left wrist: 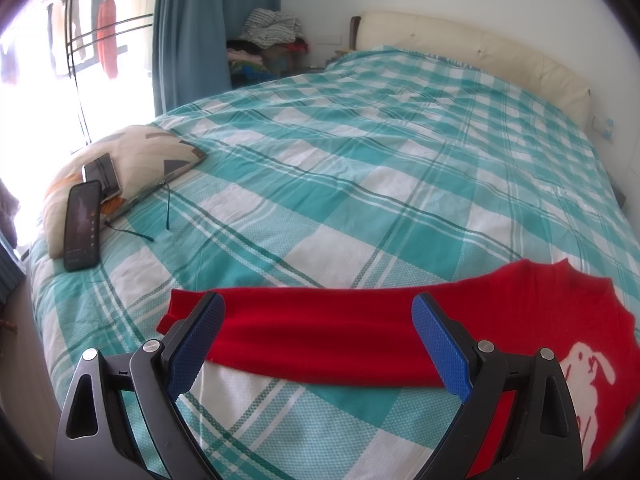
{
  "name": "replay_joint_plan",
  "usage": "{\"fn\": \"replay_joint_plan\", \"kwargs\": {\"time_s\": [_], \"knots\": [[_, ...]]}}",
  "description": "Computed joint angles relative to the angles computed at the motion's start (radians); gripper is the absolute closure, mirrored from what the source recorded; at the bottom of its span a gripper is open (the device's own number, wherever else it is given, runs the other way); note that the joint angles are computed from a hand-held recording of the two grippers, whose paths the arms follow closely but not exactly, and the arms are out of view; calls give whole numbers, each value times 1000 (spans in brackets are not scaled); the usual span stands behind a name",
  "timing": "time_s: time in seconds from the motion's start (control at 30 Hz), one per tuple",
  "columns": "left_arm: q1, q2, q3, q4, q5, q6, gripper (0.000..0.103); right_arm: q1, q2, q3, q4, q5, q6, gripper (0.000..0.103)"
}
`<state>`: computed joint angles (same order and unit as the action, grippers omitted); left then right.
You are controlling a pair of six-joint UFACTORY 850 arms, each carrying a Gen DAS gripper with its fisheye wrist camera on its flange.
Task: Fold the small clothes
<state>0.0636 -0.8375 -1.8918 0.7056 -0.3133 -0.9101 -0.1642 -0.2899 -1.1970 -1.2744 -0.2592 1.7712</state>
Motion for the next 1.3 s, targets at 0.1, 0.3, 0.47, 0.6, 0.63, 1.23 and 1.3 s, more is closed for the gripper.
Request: {"fn": "replay_joint_plan", "kwargs": {"time_s": [0.1, 0.3, 0.47, 0.6, 0.63, 1.23, 1.3], "knots": [[0, 0, 1, 4, 0, -5, 7, 0, 0, 1, 0, 1, -2, 20], [-1, 1, 2, 8, 0, -9, 7, -1, 0, 1, -1, 3, -4, 20], [-1, 0, 2, 10, 0, -11, 7, -1, 1, 1, 2, 3, -7, 20], [-1, 0, 2, 10, 1, -10, 7, -1, 1, 1, 3, 4, -8, 20], [-1, 0, 2, 13, 1, -13, 7, -1, 1, 1, 3, 4, -8, 20], [-1, 0, 4, 15, 3, -13, 7, -2, 2, 4, -5, 5, 5, 20], [-2, 1, 4, 18, 2, -16, 7, -2, 2, 4, -10, 5, 9, 20]]}}
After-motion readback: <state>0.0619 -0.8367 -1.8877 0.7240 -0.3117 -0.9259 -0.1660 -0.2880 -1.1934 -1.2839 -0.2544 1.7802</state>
